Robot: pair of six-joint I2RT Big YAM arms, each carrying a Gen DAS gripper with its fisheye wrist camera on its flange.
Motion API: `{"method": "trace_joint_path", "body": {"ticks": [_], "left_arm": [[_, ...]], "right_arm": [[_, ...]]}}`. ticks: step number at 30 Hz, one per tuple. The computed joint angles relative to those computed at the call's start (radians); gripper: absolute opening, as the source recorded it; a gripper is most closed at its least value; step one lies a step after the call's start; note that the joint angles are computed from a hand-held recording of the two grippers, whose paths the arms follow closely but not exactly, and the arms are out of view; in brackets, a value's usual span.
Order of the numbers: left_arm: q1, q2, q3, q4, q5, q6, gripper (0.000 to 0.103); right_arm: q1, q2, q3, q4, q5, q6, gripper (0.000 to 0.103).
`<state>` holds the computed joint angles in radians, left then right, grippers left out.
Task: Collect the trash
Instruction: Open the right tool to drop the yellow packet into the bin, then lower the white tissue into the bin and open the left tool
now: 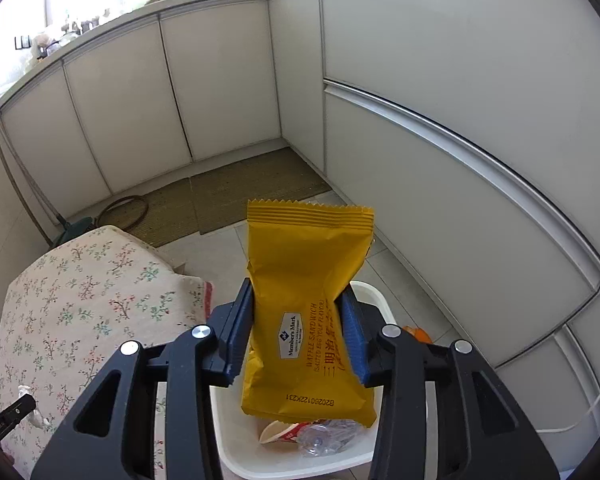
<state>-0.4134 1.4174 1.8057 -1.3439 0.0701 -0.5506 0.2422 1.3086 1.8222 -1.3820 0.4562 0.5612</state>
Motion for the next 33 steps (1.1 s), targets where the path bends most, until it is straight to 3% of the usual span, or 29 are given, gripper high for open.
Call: {"method": "trace_joint_path", "body": {"ticks": [4, 12, 22, 33], "left_arm": [[-0.027, 0.021, 0.017, 0.004, -0.010, 0.001, 0.033], [-0.118, 0.085, 0.094, 0.020, -0.019, 0.015, 0.033], [-0.270, 0.271, 0.378, 0.006, -0.036, 0.071, 0.034], [-0.381, 0.537, 0.801, -0.139, -0.026, 0.149, 0.034]], "right_arm": [[-0.032, -0.022, -0.028, -0.006, 0.008, 0.011, 0.072], [-0.092, -0.079, -0.081, -0.007, 0.039, 0.000, 0.089], [-0.205, -0.143, -0.128, -0.033, 0.022, 0.015, 0.091], [-0.331, -0.202, -0.187, -0.040, -0.020, -0.003, 0.092]]}}
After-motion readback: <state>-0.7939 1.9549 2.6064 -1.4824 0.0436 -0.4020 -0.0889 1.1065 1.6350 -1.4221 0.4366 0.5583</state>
